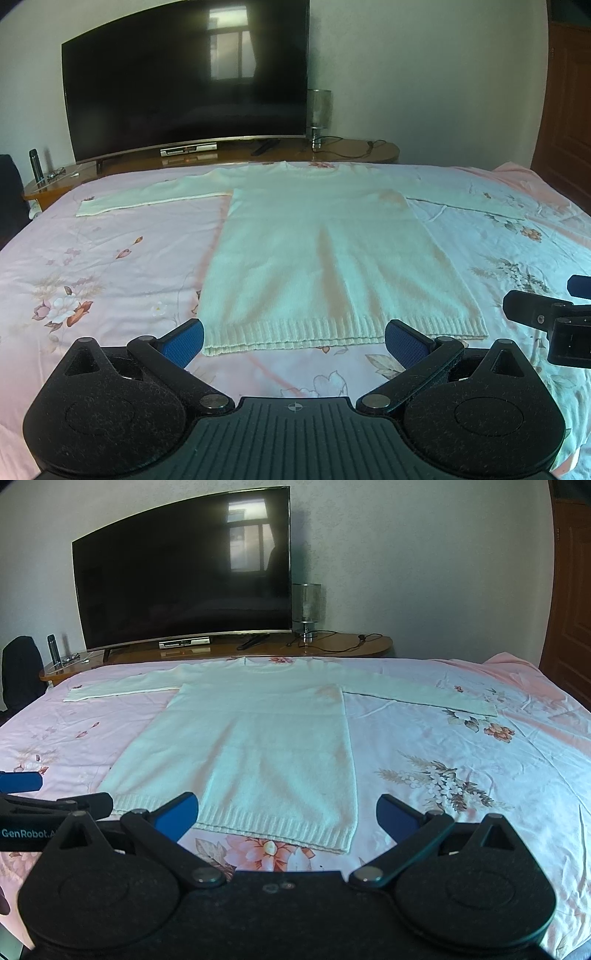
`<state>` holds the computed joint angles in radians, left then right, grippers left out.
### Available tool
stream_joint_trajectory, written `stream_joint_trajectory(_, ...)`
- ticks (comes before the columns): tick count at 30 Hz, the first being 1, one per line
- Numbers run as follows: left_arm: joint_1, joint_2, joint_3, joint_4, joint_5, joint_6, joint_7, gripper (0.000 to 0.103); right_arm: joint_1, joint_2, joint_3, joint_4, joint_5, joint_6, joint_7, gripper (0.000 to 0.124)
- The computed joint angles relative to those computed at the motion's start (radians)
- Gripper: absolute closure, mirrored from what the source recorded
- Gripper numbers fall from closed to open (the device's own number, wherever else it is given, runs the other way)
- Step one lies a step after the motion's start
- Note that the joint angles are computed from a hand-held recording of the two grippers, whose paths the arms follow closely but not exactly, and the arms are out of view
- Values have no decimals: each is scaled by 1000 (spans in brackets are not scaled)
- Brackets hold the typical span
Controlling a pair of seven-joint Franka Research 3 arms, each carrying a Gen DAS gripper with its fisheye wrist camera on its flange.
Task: Fold small clothes
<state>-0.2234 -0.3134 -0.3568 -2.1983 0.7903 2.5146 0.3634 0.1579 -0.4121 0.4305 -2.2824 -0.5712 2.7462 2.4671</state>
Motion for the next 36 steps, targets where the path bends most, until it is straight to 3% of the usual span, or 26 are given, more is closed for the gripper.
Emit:
stream_joint_trajectory(22,0,24,8,12,-8,1,-3,0,-9,7,8,0,-26,-1,17,21)
stream_joint_trajectory(25,13,44,19,22,5,33,-24,0,-36,14,29,11,-75,-16,54,21)
stream_joint_trajectory(29,51,88,21,64,86,61,-101,0,-120,24,93,51,-271,-82,203,21)
stream_joint_trajectory(32,75,172,32,148,209,66,-126,0,-120,79,55,92,-313,-86,227,21)
stream_joint_trajectory(36,68,325,91,304,314,19,-109,0,-122,183,-63,158,-291,17,300,21)
